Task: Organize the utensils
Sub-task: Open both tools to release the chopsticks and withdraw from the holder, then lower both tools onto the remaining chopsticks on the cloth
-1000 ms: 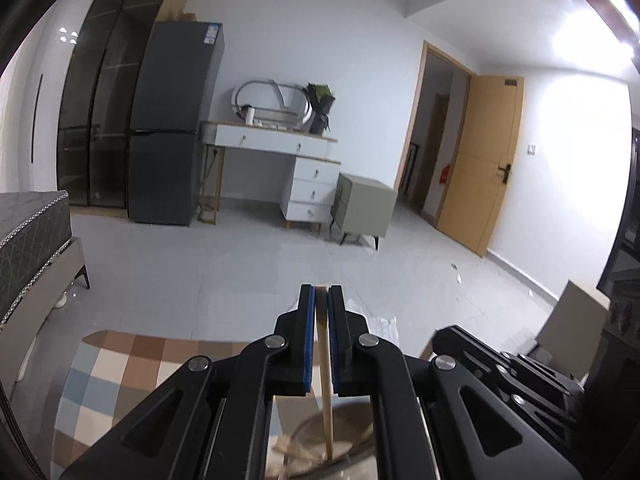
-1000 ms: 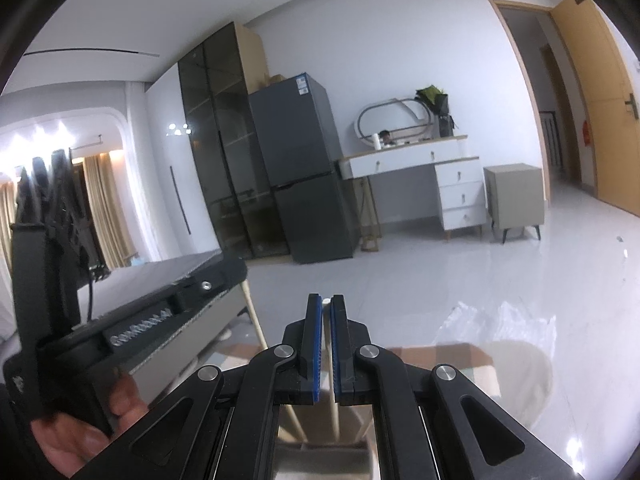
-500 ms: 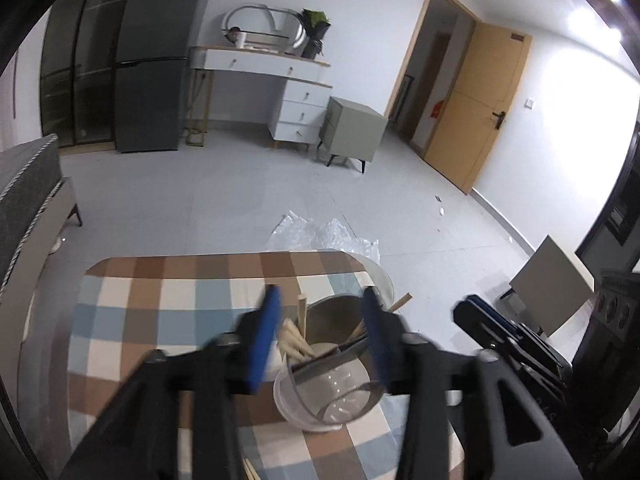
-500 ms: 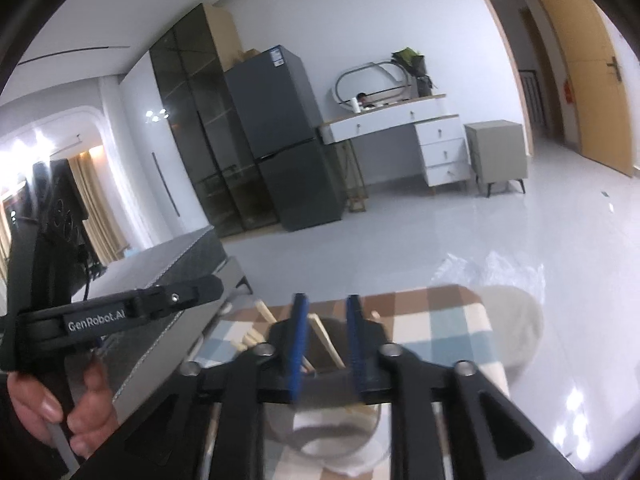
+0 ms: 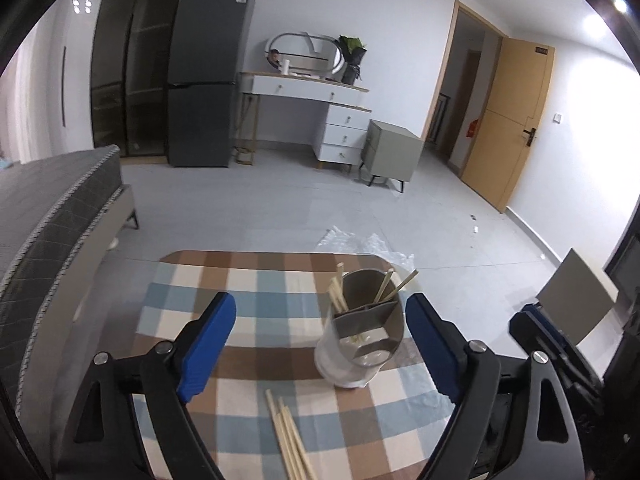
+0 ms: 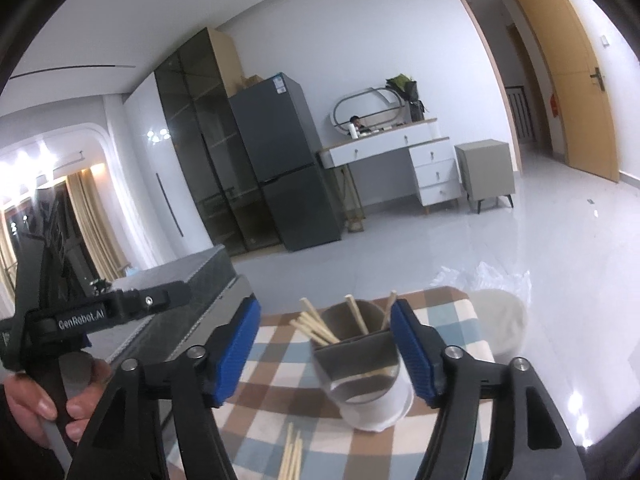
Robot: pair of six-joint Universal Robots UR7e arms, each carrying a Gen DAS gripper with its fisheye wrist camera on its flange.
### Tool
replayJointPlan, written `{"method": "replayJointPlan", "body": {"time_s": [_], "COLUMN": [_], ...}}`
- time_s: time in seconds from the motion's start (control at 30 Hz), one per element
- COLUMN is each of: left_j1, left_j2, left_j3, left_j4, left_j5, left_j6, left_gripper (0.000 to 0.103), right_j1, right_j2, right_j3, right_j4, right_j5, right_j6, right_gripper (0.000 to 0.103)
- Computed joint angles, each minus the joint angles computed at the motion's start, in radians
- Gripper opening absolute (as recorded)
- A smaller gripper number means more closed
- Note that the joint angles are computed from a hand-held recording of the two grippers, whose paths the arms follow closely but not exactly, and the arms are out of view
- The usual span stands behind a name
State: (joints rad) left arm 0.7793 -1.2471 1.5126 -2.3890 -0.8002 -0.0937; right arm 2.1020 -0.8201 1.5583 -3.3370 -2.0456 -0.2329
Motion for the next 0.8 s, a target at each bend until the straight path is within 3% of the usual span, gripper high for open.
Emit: {"method": "replayJointPlan", "body": {"time_s": [0.07, 0.37, 0.67, 0.8], "left_j1": [-0.01, -0.035, -0.028, -0.007], "left_j2": [-0.017, -0.085, -0.118, -0.122], "left_j3": [0.026, 0.151, 0.262, 0.292], "left_j4": [-0.001, -0.083, -0.203, -0.224], "left_j5": [0.032, 0.143, 0.209, 0.203], "left_j6": [-0.007, 0.002, 0.038, 0.038], "left_gripper": [0.087, 0.095, 0.095, 0.095], "right_j1": [0.014, 0.046, 0.037, 0.035], "right_j2": [-0.002, 0.004, 0.004, 0.017], "right_j3": [0.011, 0.063, 0.13, 0.14], "right_j4": [-0.011, -0.051, -0.041, -0.026], "right_j5": [-0.006, -0.027, -0.028, -0.042], "right_j6": [0.009, 0.01, 0.047, 0.045], "right_gripper": [0.079, 0.093, 0.099, 0.101]}}
